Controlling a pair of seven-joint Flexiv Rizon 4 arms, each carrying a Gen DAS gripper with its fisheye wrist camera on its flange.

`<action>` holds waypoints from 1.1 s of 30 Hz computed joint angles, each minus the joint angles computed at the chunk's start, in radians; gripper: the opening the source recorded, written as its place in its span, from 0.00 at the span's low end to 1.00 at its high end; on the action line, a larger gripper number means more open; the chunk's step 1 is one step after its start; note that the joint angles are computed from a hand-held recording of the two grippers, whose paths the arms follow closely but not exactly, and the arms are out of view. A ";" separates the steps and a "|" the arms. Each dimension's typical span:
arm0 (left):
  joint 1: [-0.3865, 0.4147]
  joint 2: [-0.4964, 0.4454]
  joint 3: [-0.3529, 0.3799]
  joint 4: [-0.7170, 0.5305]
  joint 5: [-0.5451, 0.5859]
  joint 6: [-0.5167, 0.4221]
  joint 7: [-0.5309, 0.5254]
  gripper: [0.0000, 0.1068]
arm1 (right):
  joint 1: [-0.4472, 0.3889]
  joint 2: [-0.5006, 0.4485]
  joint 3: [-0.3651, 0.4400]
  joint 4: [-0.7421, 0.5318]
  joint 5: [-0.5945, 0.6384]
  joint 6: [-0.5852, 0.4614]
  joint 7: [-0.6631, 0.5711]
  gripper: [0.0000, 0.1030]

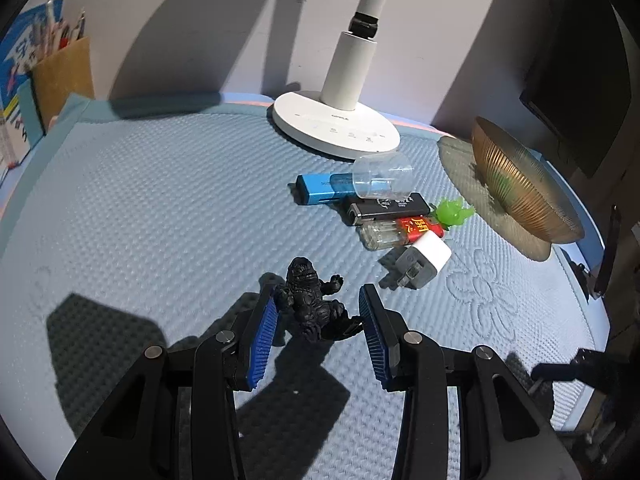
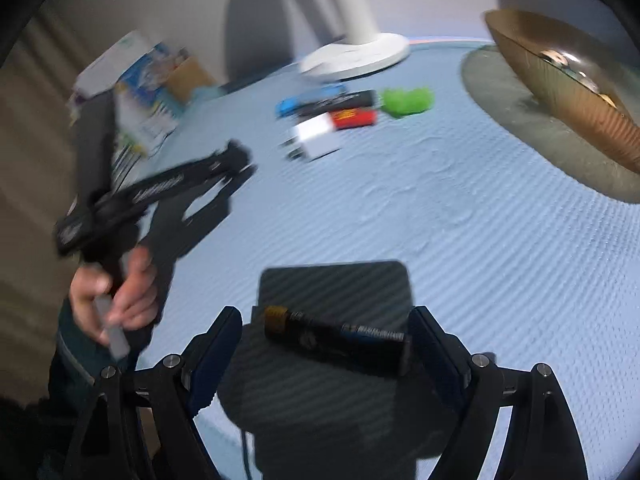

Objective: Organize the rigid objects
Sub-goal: 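Grasp the black lighter with the right gripper while the left grasps the black gorilla figurine, then drop the black lighter and gorilla figurine into the amber bowl with both grippers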

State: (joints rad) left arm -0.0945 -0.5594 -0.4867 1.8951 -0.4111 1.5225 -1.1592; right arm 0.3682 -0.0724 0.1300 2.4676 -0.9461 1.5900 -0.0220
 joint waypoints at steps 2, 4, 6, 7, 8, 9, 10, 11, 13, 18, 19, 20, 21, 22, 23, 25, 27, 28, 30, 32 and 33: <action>0.031 -0.006 -0.039 0.015 -0.009 0.030 0.008 0.36 | 0.009 0.030 0.011 0.006 -0.055 -0.097 0.045 0.82; 0.067 -0.013 -0.082 0.024 -0.010 0.044 0.010 0.36 | -0.018 0.030 0.036 0.020 -0.054 -0.099 0.072 0.82; 0.086 -0.018 -0.103 0.026 -0.005 0.042 0.004 0.36 | -0.059 0.044 -0.011 0.039 -0.270 -0.008 0.238 0.82; 0.091 -0.019 -0.108 0.026 -0.003 0.041 0.000 0.36 | -0.082 0.051 -0.013 0.044 -0.324 0.025 0.265 0.82; 0.100 -0.020 -0.118 0.029 -0.002 0.041 -0.003 0.36 | -0.093 0.062 0.007 0.046 -0.338 0.026 0.254 0.82; 0.110 -0.023 -0.129 0.030 0.000 0.044 -0.005 0.36 | -0.082 0.067 0.035 0.043 -0.287 -0.016 0.200 0.82; 0.116 -0.025 -0.137 0.032 0.003 0.047 -0.007 0.36 | -0.060 0.079 0.075 0.041 -0.170 -0.089 0.102 0.82; 0.121 -0.025 -0.143 0.034 0.007 0.051 -0.010 0.36 | -0.016 0.083 0.120 0.018 -0.049 -0.227 -0.005 0.82; 0.121 -0.025 -0.141 0.034 0.019 0.053 -0.018 0.36 | 0.030 0.068 0.146 -0.026 0.044 -0.397 -0.120 0.80; 0.128 -0.024 -0.147 0.038 0.040 0.059 -0.037 0.36 | 0.008 0.014 0.060 -0.049 -0.162 -0.301 -0.022 0.56; 0.131 -0.025 -0.149 0.039 0.043 0.059 -0.040 0.36 | 0.003 0.000 0.049 -0.063 -0.183 -0.304 0.000 0.54; 0.129 -0.024 -0.147 0.038 0.045 0.058 -0.045 0.36 | -0.005 -0.010 0.035 -0.070 -0.224 -0.293 0.035 0.53; 0.131 -0.025 -0.148 0.037 0.048 0.057 -0.048 0.36 | -0.013 -0.013 0.025 -0.072 -0.261 -0.281 0.068 0.52; 0.131 -0.025 -0.148 0.037 0.049 0.056 -0.051 0.36 | -0.015 -0.013 0.027 -0.074 -0.266 -0.286 0.077 0.47; 0.131 -0.026 -0.146 0.035 0.051 0.054 -0.053 0.36 | -0.015 -0.003 0.034 -0.068 -0.266 -0.306 0.081 0.40; 0.127 -0.025 -0.141 0.034 0.054 0.054 -0.059 0.36 | -0.016 0.001 0.038 -0.066 -0.288 -0.317 0.108 0.29; 0.124 -0.023 -0.138 0.034 0.062 0.060 -0.058 0.36 | -0.023 0.015 0.041 -0.050 -0.322 -0.316 0.168 0.22; 0.116 -0.020 -0.128 0.034 0.066 0.062 -0.061 0.36 | -0.025 0.025 0.048 -0.042 -0.321 -0.325 0.184 0.22; 0.093 -0.007 -0.101 0.039 0.079 0.068 -0.066 0.36 | -0.021 0.052 0.068 -0.027 -0.278 -0.369 0.185 0.22; 0.090 0.008 -0.101 0.059 0.089 0.077 -0.068 0.36 | -0.024 0.080 0.078 -0.016 -0.229 -0.427 0.171 0.22; 0.091 0.023 -0.105 0.081 0.096 0.090 -0.069 0.36 | -0.035 0.102 0.077 0.000 -0.211 -0.430 0.172 0.22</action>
State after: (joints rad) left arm -0.0032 -0.5368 -0.5917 1.9766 -0.3150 1.6124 -1.2285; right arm 0.3329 0.0296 0.2074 2.4674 -1.1566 1.1597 0.1499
